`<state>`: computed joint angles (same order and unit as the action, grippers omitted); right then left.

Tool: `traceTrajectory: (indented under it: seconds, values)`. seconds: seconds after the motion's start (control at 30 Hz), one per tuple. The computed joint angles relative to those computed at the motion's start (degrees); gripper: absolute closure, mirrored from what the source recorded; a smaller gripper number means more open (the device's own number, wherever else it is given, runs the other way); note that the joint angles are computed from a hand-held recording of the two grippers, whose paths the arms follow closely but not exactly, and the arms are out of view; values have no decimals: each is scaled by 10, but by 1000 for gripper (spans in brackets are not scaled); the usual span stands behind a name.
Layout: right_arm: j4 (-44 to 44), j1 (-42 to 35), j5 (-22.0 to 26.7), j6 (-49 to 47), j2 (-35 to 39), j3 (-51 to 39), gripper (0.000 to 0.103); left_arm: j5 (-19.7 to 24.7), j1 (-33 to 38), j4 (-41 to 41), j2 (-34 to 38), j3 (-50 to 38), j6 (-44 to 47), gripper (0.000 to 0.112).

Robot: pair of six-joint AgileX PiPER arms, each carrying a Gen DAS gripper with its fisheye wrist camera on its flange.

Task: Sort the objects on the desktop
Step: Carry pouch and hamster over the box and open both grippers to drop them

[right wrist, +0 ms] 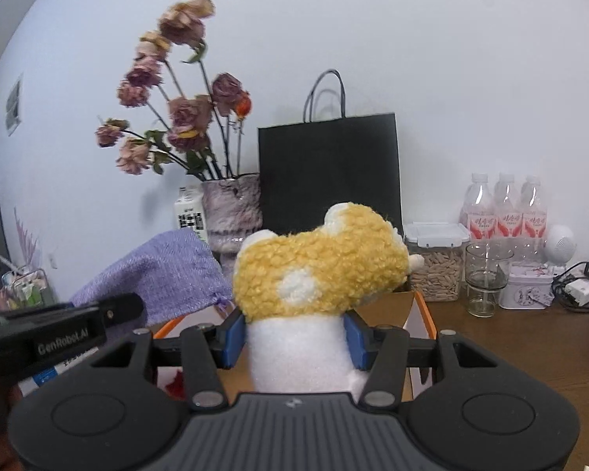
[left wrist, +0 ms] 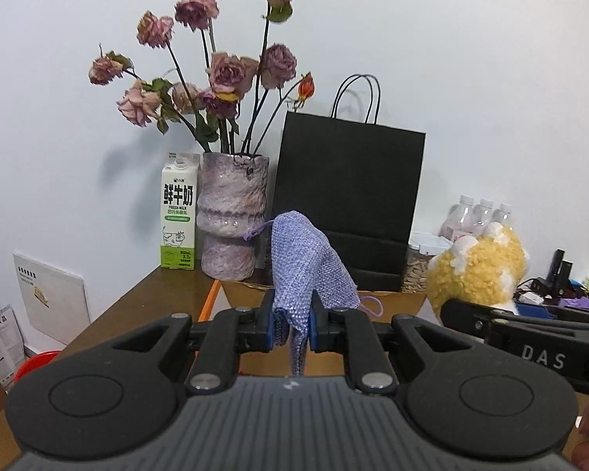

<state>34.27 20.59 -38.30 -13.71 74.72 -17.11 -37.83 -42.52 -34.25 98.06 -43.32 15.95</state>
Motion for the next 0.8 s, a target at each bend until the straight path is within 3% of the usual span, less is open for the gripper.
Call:
traceTrajectory:
  seconds: [0.2,0.3,0.57,0.8]
  values:
    - [-127,-89,30,101,108,-82,53,38,20,8,71,-86,8,97]
    - [-163,-114,43,131,164,-117,53,77,35,7,109,-130,17,97]
    - [-178,-130,70,133,255,-171,53,159,61,-16,184,-207,57,97]
    - [-174,-131,94,134,288,-189,53,197,62,-77,204,-228,127,97]
